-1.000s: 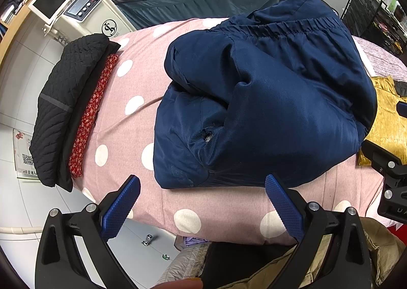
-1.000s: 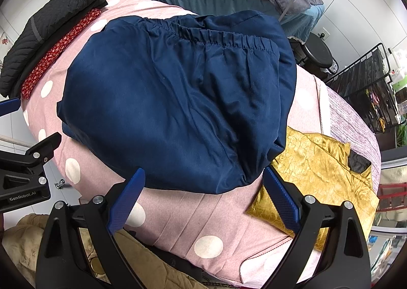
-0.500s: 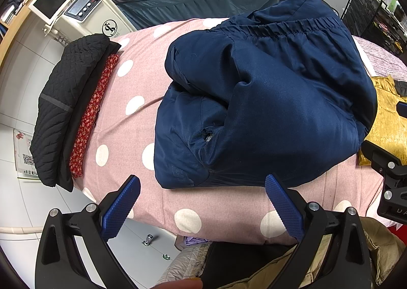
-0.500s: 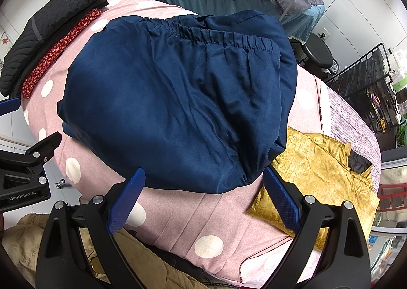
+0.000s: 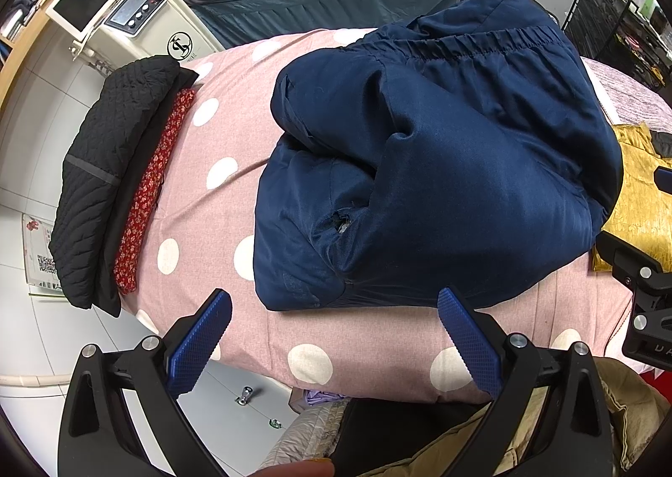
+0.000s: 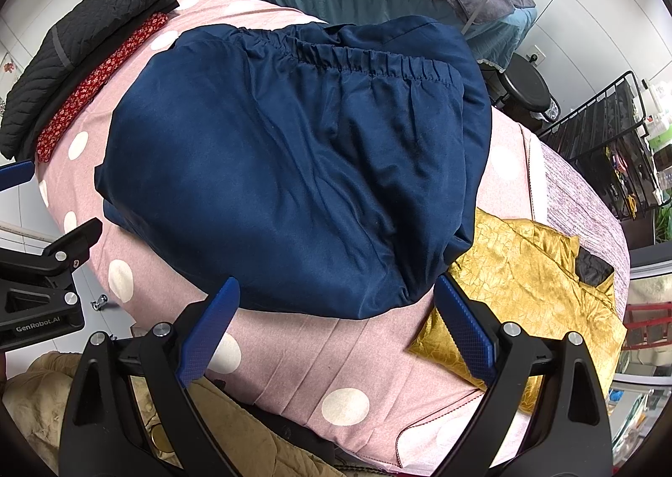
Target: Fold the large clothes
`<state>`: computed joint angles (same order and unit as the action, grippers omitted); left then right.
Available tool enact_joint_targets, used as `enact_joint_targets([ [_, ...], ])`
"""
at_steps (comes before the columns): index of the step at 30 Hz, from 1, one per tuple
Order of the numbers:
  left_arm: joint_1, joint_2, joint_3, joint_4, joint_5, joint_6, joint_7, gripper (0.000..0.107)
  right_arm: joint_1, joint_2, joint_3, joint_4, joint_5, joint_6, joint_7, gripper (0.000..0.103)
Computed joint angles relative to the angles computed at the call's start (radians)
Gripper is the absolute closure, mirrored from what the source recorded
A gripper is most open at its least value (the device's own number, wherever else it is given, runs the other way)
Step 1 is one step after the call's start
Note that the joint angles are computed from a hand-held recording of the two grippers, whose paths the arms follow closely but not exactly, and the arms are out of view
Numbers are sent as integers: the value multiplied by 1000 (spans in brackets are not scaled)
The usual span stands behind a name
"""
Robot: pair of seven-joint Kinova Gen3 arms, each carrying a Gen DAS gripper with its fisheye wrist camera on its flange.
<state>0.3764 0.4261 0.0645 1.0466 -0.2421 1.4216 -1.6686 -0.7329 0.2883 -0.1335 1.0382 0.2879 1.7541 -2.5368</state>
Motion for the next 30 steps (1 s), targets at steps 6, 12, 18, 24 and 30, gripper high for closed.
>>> enact_joint_targets([
  [6, 1, 1, -1, -2, 0, 1, 0, 11, -3, 2, -1, -2, 0, 2, -3, 11],
  [12, 0, 2, 0, -3, 1, 2, -2, 11, -2, 2, 0, -1, -1, 0, -2, 11],
  [18, 2, -1, 1, 9, 1, -2, 1, 11, -8, 2, -3, 4, -2, 0, -10, 11],
  [24, 3, 10, 2, -7, 4, 13, -1, 11, -3, 5, 0, 2, -7, -4, -4, 11],
  [30, -44, 78, 4, -111, 75, 132, -20, 11, 2, -31, 4, 46, 22, -52, -33, 11],
])
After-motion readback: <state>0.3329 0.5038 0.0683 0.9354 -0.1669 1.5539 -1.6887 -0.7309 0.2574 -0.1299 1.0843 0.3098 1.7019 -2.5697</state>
